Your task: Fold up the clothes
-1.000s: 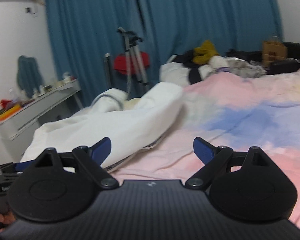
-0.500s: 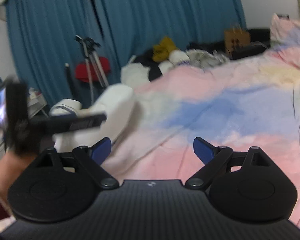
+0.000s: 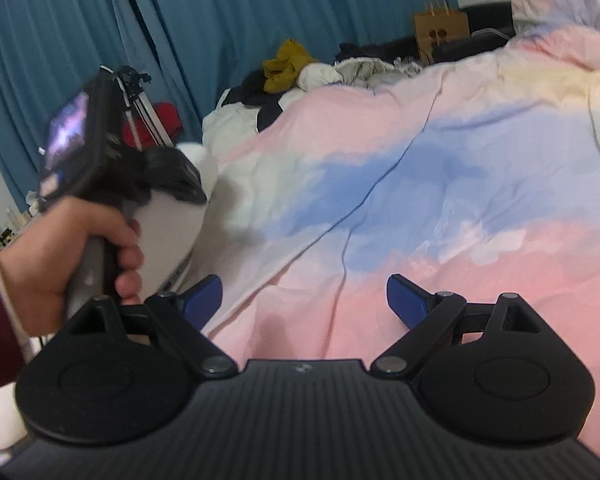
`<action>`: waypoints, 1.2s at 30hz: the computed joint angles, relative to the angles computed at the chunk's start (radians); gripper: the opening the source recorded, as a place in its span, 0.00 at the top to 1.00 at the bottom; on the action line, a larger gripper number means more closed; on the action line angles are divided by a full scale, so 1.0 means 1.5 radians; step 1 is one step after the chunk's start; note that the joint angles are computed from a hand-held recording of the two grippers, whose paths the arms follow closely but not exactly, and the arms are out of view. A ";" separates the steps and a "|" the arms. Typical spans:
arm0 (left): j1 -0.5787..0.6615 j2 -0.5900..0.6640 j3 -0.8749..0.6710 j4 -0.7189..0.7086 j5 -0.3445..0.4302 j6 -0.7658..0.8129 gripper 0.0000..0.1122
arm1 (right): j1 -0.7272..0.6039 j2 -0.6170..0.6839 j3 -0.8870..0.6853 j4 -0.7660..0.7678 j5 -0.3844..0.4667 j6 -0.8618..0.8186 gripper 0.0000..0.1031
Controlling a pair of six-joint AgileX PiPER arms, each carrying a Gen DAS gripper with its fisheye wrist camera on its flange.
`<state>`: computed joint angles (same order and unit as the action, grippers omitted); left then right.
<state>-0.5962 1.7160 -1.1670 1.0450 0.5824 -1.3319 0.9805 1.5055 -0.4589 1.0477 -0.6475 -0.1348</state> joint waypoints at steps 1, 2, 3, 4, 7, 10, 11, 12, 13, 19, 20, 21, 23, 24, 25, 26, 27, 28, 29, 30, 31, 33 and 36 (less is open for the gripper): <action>-0.006 -0.025 0.003 -0.008 -0.005 0.023 0.98 | -0.001 0.009 -0.004 -0.007 0.000 0.006 0.12; -0.018 -0.049 0.007 -0.014 -0.003 0.038 0.98 | 0.001 0.013 -0.005 -0.009 0.000 0.007 0.12; -0.028 -0.077 0.006 -0.031 -0.005 0.070 0.98 | 0.002 0.016 -0.007 -0.010 0.000 0.007 0.12; -0.040 -0.106 0.004 -0.048 -0.005 0.100 0.98 | 0.007 0.015 -0.006 -0.006 -0.004 0.006 0.12; -0.078 -0.216 0.010 -0.122 -0.018 0.200 0.98 | 0.034 -0.012 0.006 0.037 -0.027 -0.011 0.12; -0.086 -0.319 -0.008 -0.284 -0.058 0.378 0.98 | 0.074 -0.056 0.024 0.101 -0.064 -0.038 0.12; -0.070 -0.351 -0.007 -0.351 -0.085 0.442 0.98 | 0.092 -0.071 0.028 0.131 -0.082 -0.051 0.12; -0.056 -0.379 -0.009 -0.418 -0.107 0.503 0.98 | 0.110 -0.085 0.035 0.156 -0.100 -0.053 0.12; -0.040 -0.398 -0.011 -0.484 -0.126 0.561 0.98 | 0.128 -0.099 0.040 0.181 -0.119 -0.055 0.12; 0.144 -0.461 0.102 -0.883 -0.200 0.872 0.95 | 0.200 -0.166 0.074 0.233 -0.179 -0.027 0.12; 0.174 -0.449 0.118 -0.921 -0.189 0.904 0.94 | 0.189 -0.171 0.078 0.221 -0.165 -0.018 0.12; 0.194 -0.431 0.135 -0.933 -0.176 0.917 0.93 | 0.179 -0.176 0.081 0.209 -0.150 -0.007 0.12; 0.211 -0.396 0.171 -0.880 -0.175 0.866 0.92 | 0.141 -0.178 0.090 0.163 -0.105 0.032 0.12; 0.216 -0.379 0.194 -0.861 -0.186 0.848 0.86 | 0.116 -0.176 0.095 0.128 -0.078 0.061 0.12; 0.215 -0.374 0.220 -0.825 -0.208 0.805 0.81 | 0.090 -0.169 0.100 0.089 -0.057 0.098 0.12; 0.216 -0.382 0.246 -0.812 -0.228 0.786 0.70 | 0.064 -0.161 0.104 0.047 -0.037 0.136 0.12; 0.221 -0.389 0.273 -0.824 -0.247 0.794 0.61 | 0.042 -0.153 0.107 0.012 -0.019 0.172 0.12; 0.229 -0.409 0.298 -0.863 -0.258 0.828 0.59 | 0.020 -0.145 0.109 -0.026 -0.003 0.211 0.12; 0.247 -0.435 0.315 -0.922 -0.249 0.889 0.51 | -0.001 -0.139 0.115 -0.076 0.006 0.265 0.12; 0.267 -0.461 0.330 -0.969 -0.236 0.940 0.43 | -0.019 -0.135 0.121 -0.120 0.011 0.314 0.12; 0.283 -0.507 0.359 -0.990 -0.218 0.972 0.40 | -0.033 -0.131 0.126 -0.150 0.014 0.352 0.12; 0.315 -0.615 0.410 -0.952 -0.154 0.958 0.35 | -0.061 -0.123 0.134 -0.213 0.018 0.430 0.12; 0.404 -0.804 0.458 -0.911 0.023 0.974 0.33 | -0.104 -0.131 0.144 -0.267 0.038 0.493 0.14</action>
